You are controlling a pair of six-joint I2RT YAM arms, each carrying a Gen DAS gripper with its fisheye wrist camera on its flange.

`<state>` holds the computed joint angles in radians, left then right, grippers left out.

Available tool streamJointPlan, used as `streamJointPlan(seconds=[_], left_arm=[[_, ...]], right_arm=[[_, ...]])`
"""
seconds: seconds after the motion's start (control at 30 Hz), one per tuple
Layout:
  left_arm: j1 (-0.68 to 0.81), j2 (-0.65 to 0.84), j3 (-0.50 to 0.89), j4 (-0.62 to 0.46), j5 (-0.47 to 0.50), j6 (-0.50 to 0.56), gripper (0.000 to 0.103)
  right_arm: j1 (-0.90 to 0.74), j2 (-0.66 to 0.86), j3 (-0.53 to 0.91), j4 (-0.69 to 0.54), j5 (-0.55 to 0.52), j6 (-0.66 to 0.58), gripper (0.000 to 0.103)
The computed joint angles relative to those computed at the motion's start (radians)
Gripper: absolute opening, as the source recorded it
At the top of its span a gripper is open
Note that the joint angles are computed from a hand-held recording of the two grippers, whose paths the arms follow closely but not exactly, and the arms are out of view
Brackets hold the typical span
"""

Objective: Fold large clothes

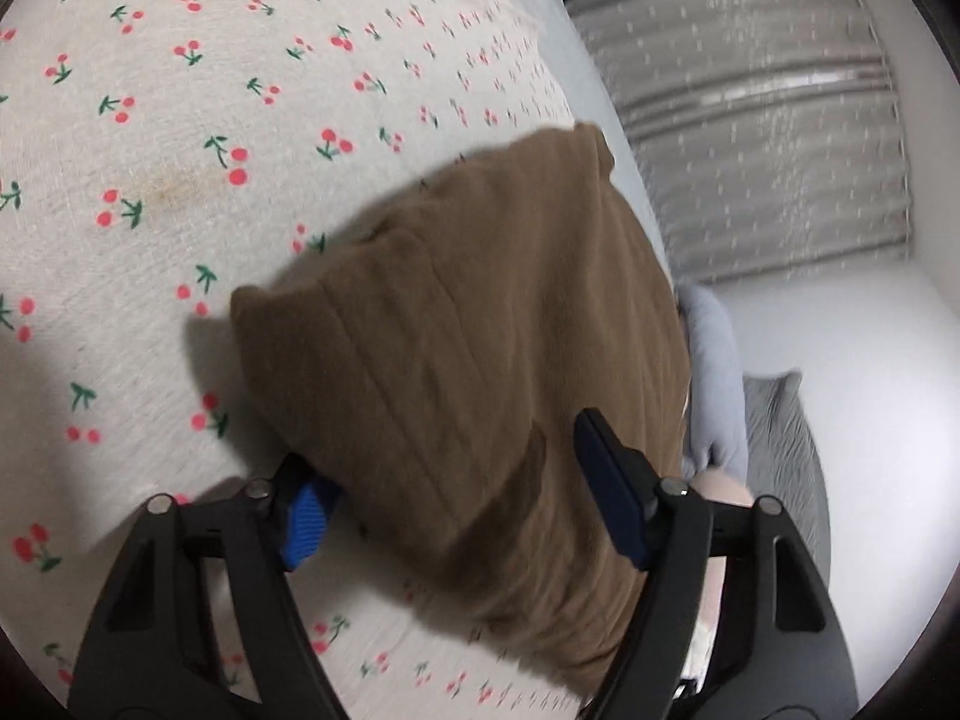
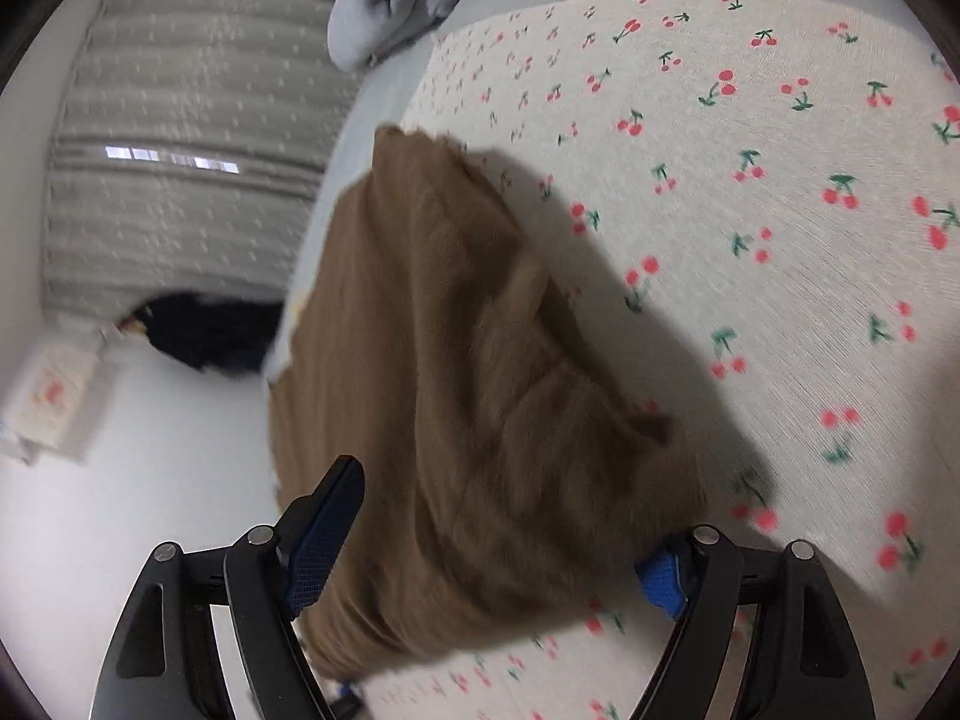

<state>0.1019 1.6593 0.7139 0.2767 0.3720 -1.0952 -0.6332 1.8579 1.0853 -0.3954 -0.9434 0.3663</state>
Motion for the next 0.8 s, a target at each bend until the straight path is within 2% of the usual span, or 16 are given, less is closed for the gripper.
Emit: streamJointPlan(seconds=[0.03,0.07,0.1,0.13,0.2,0.27,0.33,0.4,0.47,0.5,0.57,0.63,0.67,0.7,0.77,0.8], left_arm=[[0.001,0.002,0.001,-0.001,-0.023,-0.003,0.051],[0.002,0.006,-0.013,0.022,-0.036,-0.005,0.044],[0.006,0.007,-0.034,0.062,-0.034,-0.009,0.036],[0.007,-0.005,-0.041,0.055,-0.041,-0.007,0.032],[-0.034,-0.100,-0.011,-0.098,-0.144,0.038,0.027],[-0.055,-0.213,-0.001,-0.189,-0.195,0.085,0.025],[-0.056,-0.299,-0.005,-0.246,-0.193,0.095,0.024],[-0.037,-0.406,-0.017,-0.348,-0.181,0.111,0.024],[0.006,-0.432,-0.033,-0.404,-0.121,0.135,0.024],[0.019,-0.413,-0.041,-0.421,-0.103,0.154,0.025],[0.017,-0.310,-0.050,-0.420,-0.097,0.183,0.028],[0.032,-0.240,-0.082,-0.355,-0.070,0.176,0.044],[0.053,-0.244,-0.116,-0.302,-0.037,0.158,0.045],[0.063,-0.250,-0.123,-0.295,-0.017,0.158,0.048],[0.078,-0.272,-0.112,-0.326,-0.004,0.186,0.058],[0.082,-0.284,-0.123,-0.313,0.003,0.181,0.070]], right_arm=[[0.005,-0.001,-0.012,0.048,0.005,0.030,0.061],[0.010,-0.005,-0.025,0.092,0.022,0.054,0.041],[0.014,-0.003,-0.028,0.123,0.035,0.062,0.039],[0.011,-0.001,-0.028,0.141,0.019,0.071,0.033],[0.011,-0.039,-0.024,0.120,0.030,0.082,0.029],[-0.001,-0.115,-0.031,0.108,0.020,0.076,0.025],[-0.026,-0.185,-0.024,0.058,-0.002,0.057,0.023],[-0.069,-0.228,-0.014,-0.035,-0.034,0.019,0.022],[-0.112,-0.210,0.022,-0.167,-0.070,-0.075,0.023],[-0.127,-0.174,0.059,-0.266,-0.075,-0.144,0.024],[-0.131,-0.085,0.108,-0.395,-0.048,-0.253,0.035],[-0.125,0.017,0.155,-0.461,0.040,-0.285,0.049],[-0.129,0.055,0.167,-0.476,0.050,-0.282,0.050],[-0.145,0.089,0.180,-0.498,0.021,-0.289,0.051],[-0.175,0.084,0.201,-0.552,0.012,-0.317,0.057],[-0.182,0.050,0.199,-0.544,0.029,-0.329,0.059]])
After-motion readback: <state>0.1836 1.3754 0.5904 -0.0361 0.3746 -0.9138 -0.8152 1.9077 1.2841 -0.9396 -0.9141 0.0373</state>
